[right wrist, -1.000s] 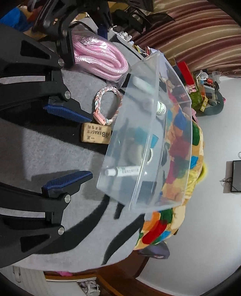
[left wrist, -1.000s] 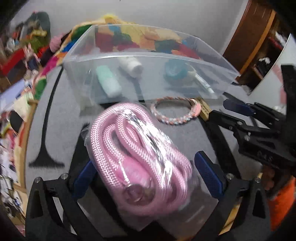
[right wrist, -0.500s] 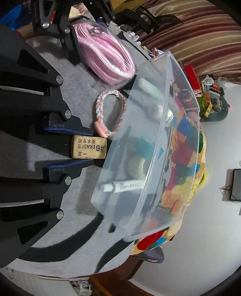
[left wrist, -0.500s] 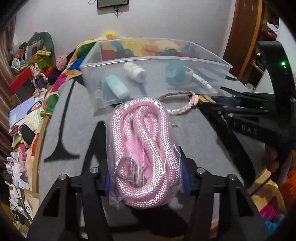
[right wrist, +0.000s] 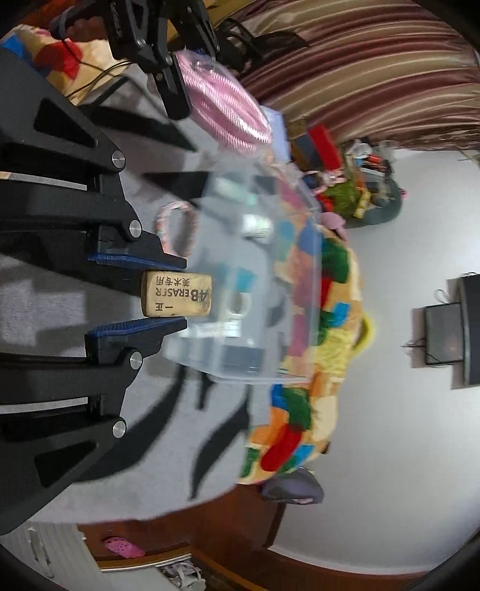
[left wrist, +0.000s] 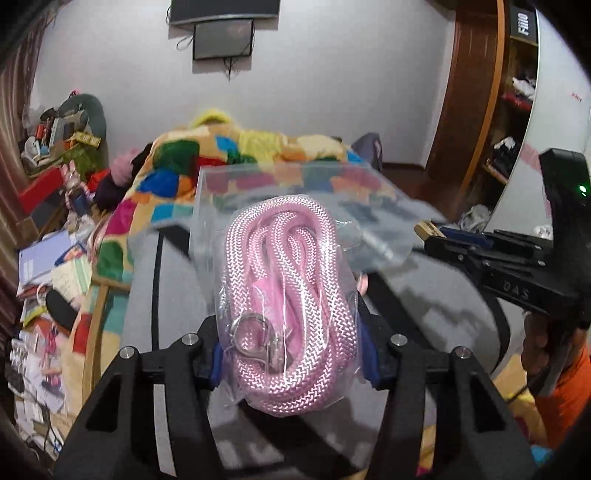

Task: Organize objects
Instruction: 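Drop the pink rope bag into the box with the left tool while the right tool drops the eraser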

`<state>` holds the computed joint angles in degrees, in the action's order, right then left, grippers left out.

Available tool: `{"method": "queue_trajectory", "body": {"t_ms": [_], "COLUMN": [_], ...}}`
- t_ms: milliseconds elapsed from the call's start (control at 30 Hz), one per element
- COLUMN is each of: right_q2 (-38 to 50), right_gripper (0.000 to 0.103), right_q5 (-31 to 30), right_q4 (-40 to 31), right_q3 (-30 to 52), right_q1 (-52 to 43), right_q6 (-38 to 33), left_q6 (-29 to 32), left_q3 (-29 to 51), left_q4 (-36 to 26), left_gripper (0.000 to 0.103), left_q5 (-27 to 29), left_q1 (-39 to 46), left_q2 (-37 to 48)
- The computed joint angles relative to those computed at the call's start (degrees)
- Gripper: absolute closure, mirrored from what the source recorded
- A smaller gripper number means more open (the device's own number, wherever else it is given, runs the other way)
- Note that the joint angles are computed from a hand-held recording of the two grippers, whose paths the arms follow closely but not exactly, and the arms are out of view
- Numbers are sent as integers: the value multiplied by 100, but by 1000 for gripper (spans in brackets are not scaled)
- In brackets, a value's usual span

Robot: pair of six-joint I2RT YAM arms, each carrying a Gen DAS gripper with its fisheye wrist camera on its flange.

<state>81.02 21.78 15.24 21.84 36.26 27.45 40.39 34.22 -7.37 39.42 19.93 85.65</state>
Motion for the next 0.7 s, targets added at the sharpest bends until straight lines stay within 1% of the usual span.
{"method": "queue_trajectory", "body": {"t_ms": [100,167,300,367,533,567,700], "right_q2": [-137,-102,383,811,1761,1866,2122], "right_gripper": [81,81,81,81,81,81,81], "right_q5": [100,107,-191,-360,-706,-726,-864], "right_q4": [-184,-211,-167,-196,-433,-436,-513], "right_q3": [234,394,836,1160,1871,1913,2084], "right_q1": [-98,-221,-606,-800,-1138,-1164,-1242], "right_q6": [-143,-268,-462,-548,-667,-679,-719], "left_q6": [-330,-534,-858,-947,-1032,-1077,-1169], "left_q3": [371,816,1636,2043,2347,2417,2535], "left_q4": [29,-124,-457,-633,-488,-442,-308], "left_gripper": [48,48,48,48,48,48,48], "left_q5": [-47,-72,-232,-370,-895,-1033,-1279], "left_q1": [-269,-453,-794,-974,-1410,-1527,-1808], "left_q2": [154,468,1112,1442,1810,1910,2172]}}
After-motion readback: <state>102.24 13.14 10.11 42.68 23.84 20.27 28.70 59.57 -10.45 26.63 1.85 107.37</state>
